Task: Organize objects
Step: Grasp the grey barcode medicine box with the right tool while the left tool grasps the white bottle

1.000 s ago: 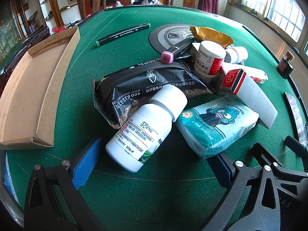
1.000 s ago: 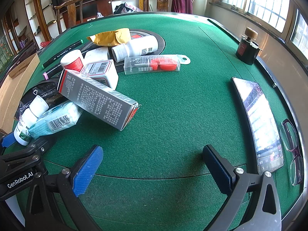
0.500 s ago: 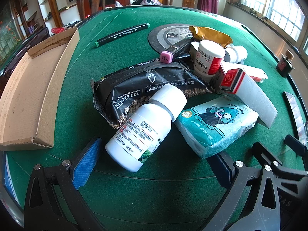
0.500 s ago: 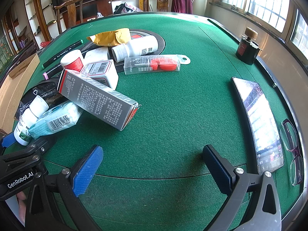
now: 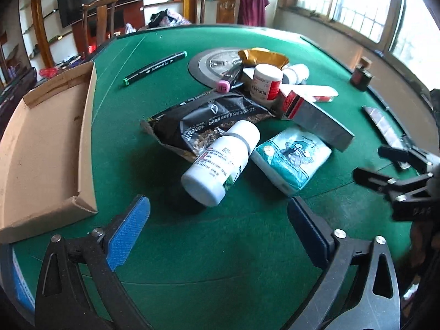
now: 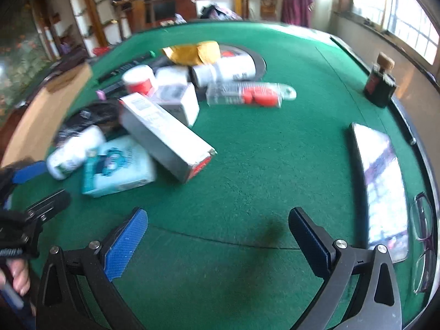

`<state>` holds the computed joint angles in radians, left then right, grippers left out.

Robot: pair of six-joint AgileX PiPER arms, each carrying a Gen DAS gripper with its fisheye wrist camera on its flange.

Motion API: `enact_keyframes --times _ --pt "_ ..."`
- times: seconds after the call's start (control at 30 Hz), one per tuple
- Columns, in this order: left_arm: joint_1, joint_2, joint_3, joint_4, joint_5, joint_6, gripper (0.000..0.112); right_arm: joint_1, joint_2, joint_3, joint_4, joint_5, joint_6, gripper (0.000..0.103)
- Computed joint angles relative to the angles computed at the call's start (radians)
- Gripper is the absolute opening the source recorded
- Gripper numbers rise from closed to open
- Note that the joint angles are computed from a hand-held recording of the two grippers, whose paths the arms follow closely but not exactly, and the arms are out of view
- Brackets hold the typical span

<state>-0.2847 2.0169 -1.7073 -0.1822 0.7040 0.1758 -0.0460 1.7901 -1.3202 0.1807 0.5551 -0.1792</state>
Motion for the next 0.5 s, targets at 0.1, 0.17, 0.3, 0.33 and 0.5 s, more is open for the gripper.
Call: enact_keyframes --times 0.1,0.17,0.3,0.33,0.5 --pt "0.037 -0.023 0.038 -0.15 0.004 0.143 0.088 -0.002 -0.078 0.08 0.158 -0.125 -0.254 0.102" --pt "0.043 -0.024 0.038 -0.18 0.019 0.166 0.085 0.009 -0.072 0.047 0.221 -0.108 -0.371 0.098" --pt "0.035 -0.033 0.046 -0.177 0.018 0.159 0.085 0.025 0.016 -0.088 0.244 -0.014 -0.471 0.08" --pt "0.033 -0.032 0.043 -0.168 0.02 0.152 0.085 0.026 0.042 -0.126 0.234 0.013 -0.466 0.075" --pt "0.035 -0.024 0.031 -0.163 0.033 0.143 0.085 0.005 0.179 -0.302 0.252 0.148 -0.479 0.055"
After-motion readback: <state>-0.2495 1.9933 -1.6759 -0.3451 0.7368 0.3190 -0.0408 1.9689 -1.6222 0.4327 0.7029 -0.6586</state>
